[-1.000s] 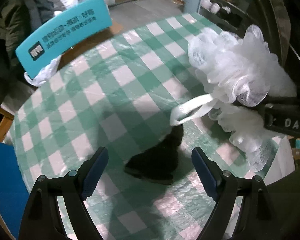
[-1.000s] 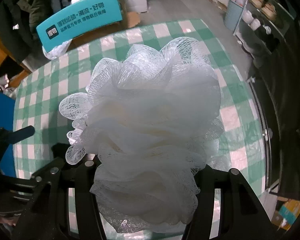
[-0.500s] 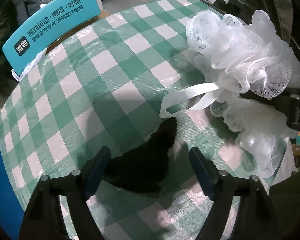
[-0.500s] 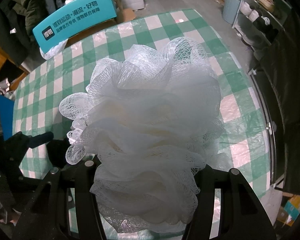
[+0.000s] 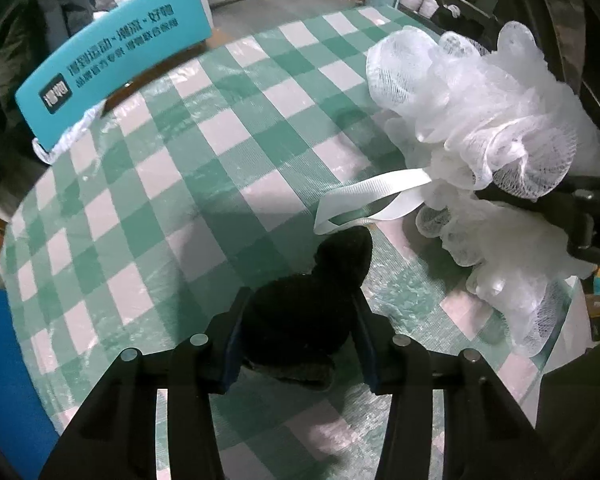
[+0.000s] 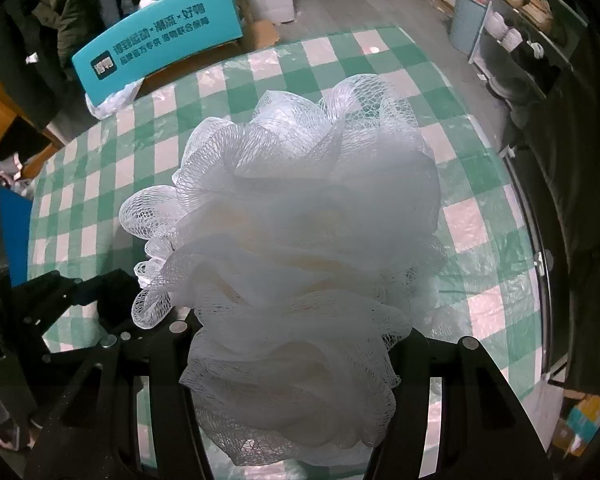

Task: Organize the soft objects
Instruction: 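Grasp the black sock with the left tool while the right tool holds the puff, then lift the puff and black sock and carry both over the box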

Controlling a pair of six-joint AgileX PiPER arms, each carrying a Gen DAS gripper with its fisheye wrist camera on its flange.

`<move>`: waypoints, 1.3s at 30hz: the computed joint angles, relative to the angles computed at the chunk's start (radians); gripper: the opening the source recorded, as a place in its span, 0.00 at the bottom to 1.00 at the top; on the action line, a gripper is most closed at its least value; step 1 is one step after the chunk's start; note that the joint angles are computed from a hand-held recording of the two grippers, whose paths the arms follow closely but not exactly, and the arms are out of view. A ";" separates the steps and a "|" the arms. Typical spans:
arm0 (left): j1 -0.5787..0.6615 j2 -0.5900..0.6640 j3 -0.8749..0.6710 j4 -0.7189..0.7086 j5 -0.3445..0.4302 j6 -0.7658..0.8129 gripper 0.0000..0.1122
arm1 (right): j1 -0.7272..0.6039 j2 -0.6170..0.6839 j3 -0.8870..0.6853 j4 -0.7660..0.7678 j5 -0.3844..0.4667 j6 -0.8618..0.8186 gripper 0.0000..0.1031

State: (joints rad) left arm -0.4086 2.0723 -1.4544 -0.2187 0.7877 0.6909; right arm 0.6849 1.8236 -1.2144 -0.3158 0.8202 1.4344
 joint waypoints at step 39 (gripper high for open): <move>0.287 -0.259 -0.042 -0.077 0.082 0.030 0.42 | 0.138 0.169 -0.601 -0.143 0.294 -0.137 0.53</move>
